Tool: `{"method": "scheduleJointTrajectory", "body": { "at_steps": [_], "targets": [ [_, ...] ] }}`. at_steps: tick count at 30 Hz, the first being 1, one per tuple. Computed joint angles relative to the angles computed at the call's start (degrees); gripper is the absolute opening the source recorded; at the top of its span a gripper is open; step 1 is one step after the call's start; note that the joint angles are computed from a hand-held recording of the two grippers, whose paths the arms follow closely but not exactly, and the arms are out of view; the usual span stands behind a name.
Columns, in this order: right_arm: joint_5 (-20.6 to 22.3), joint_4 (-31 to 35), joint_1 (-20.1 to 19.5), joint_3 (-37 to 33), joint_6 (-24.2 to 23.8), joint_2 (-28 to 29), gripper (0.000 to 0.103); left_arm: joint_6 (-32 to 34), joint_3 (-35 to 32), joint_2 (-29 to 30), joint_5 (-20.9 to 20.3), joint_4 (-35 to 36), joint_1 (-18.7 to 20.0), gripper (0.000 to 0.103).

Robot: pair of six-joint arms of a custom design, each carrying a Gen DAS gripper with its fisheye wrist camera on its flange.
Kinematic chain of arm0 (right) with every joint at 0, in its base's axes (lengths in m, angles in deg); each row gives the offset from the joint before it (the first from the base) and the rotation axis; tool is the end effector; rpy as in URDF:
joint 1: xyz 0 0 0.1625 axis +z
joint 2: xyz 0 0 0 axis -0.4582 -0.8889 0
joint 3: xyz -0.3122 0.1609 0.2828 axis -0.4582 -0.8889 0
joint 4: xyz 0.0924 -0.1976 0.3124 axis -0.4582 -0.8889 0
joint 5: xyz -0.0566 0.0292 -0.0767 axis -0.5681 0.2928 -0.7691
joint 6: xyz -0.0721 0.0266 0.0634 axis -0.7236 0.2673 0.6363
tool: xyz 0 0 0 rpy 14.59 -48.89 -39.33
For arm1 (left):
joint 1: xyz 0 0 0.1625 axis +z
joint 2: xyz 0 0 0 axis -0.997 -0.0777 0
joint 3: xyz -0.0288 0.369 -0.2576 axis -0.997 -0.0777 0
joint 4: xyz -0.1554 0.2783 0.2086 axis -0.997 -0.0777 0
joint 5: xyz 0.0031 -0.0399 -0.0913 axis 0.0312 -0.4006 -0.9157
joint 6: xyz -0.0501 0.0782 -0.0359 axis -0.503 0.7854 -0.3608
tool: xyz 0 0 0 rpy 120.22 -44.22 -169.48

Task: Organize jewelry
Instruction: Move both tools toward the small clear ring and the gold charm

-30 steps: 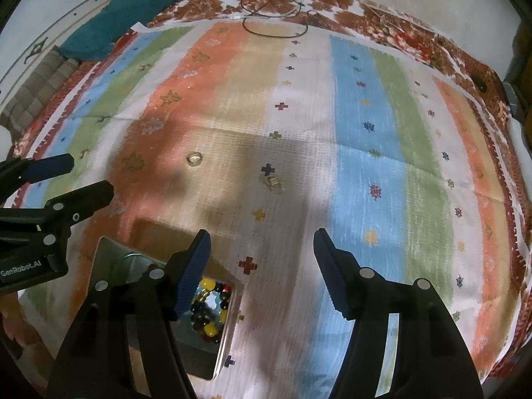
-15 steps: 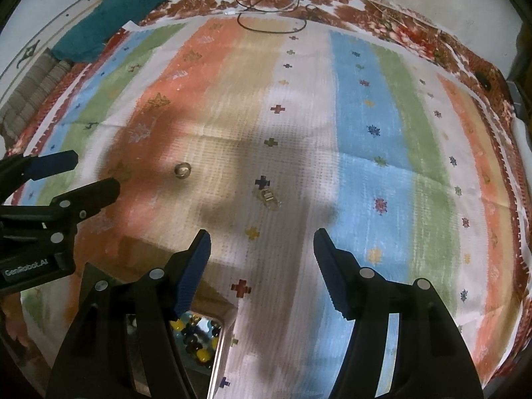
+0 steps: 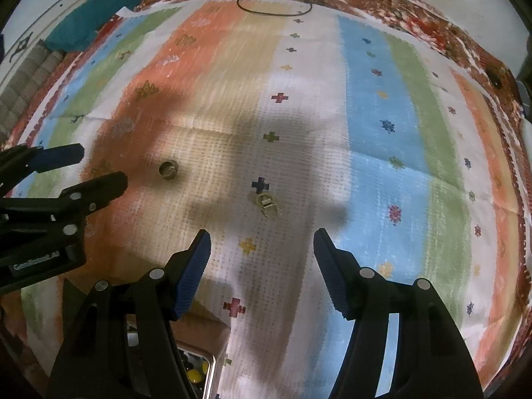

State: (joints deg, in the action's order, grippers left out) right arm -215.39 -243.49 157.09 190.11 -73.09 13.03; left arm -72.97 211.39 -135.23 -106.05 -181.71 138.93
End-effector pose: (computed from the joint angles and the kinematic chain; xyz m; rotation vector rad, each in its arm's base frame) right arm 0.3900 -0.3612 -0.0878 0.7187 -2.3115 0.1802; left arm -0.0005 -0.3480 0.2945 0.0965 2.3444 -0.4769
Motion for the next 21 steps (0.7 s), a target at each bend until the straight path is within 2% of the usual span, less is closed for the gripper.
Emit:
{"method": "scheduleJointTrajectory", "body": {
  "at_steps": [8,13,17,19,21],
  "targets": [
    [-0.4,0.9,-1.4,-1.4,-0.4,1.4,0.064,2.8,-0.6,3.0,-1.1,-3.2,2.9,0.06],
    [-0.1,2.1,-1.8,-2.5,-0.5,2.1,0.057,5.2,-1.0,5.2,-2.0,-5.8,4.4,0.059],
    [0.0,2.3,-2.4,-3.1,-0.6,2.7,0.053,7.5,-2.0,7.0,-3.6,-7.6,6.4,0.052],
    [0.3,3.0,-3.2,-3.5,-0.1,3.1,0.045,9.1,-2.5,8.1,-4.3,-8.6,7.3,0.052],
    [0.3,3.6,-3.7,-3.7,-0.1,3.4,0.043,9.9,-2.8,9.0,-4.7,-9.6,8.1,0.052]
  ]
}}
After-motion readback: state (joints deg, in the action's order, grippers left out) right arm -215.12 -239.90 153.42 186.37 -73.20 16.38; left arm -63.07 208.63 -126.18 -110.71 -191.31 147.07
